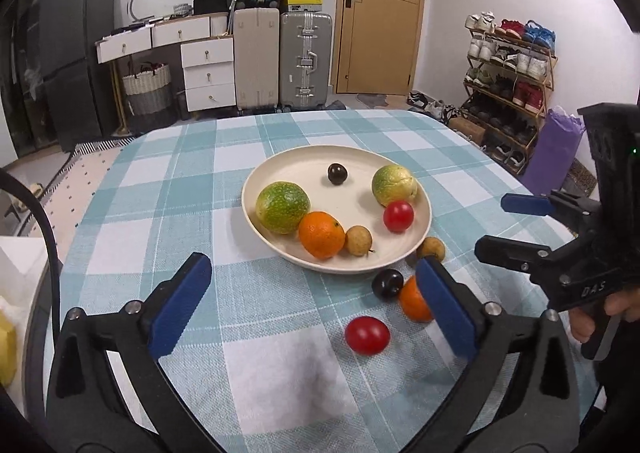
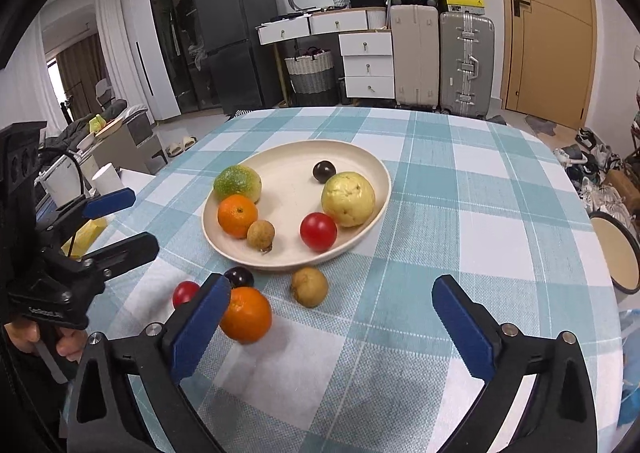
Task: Organize fruits
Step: 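Close the right tool on the second orange while the left tool moves toward the other red tomato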
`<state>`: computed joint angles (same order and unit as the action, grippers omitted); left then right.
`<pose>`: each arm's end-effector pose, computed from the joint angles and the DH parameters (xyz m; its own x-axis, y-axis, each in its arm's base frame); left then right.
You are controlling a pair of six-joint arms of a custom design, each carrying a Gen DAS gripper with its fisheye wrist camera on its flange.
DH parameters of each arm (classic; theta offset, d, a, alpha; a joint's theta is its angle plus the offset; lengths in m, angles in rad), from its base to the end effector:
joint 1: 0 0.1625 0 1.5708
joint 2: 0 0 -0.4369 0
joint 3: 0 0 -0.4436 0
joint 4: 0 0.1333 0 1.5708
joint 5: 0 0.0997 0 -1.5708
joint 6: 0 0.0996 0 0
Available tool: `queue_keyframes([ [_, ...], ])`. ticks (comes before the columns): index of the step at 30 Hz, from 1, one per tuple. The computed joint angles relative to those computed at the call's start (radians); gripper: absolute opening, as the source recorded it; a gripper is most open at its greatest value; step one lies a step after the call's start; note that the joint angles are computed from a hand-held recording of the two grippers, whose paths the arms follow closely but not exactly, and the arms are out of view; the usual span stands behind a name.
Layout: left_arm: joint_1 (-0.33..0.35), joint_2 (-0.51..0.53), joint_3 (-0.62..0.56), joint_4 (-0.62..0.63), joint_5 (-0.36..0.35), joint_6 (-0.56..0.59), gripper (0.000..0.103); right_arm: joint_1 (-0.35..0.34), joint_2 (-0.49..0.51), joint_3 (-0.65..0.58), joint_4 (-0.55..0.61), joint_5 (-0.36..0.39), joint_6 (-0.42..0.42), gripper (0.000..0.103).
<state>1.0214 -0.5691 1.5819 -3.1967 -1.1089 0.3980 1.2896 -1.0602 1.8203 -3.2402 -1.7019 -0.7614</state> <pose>-0.2327 -0.7203 0.0061 -0.6617 0.4997 -0.5590 0.7415 0.5466 -0.3892 -0.0715 -0.6811 0.2560 -0.7864 -0.1363 0.6025 -0.5140 0.6854 -0.5158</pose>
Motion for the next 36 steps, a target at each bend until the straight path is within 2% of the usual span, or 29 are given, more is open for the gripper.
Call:
queue_keyframes([
  [5, 0.002, -0.016, 0.041, -0.036, -0.011, -0.022, 0.102, -0.005, -0.01, 0.022, -0.013, 0.014, -0.006, 0.103],
  [20, 0.004, -0.011, 0.06, -0.03, -0.004, -0.01, 0.102, -0.012, -0.004, 0.03, 0.014, 0.015, -0.017, 0.103],
  [31, 0.009, -0.01, 0.066, -0.039, -0.003, -0.016, 0.102, 0.011, 0.013, 0.022, 0.055, -0.051, -0.039, 0.103],
  [36, 0.019, -0.013, 0.061, -0.033, -0.011, -0.047, 0.102, 0.019, 0.017, 0.022, 0.085, -0.05, -0.04, 0.102],
])
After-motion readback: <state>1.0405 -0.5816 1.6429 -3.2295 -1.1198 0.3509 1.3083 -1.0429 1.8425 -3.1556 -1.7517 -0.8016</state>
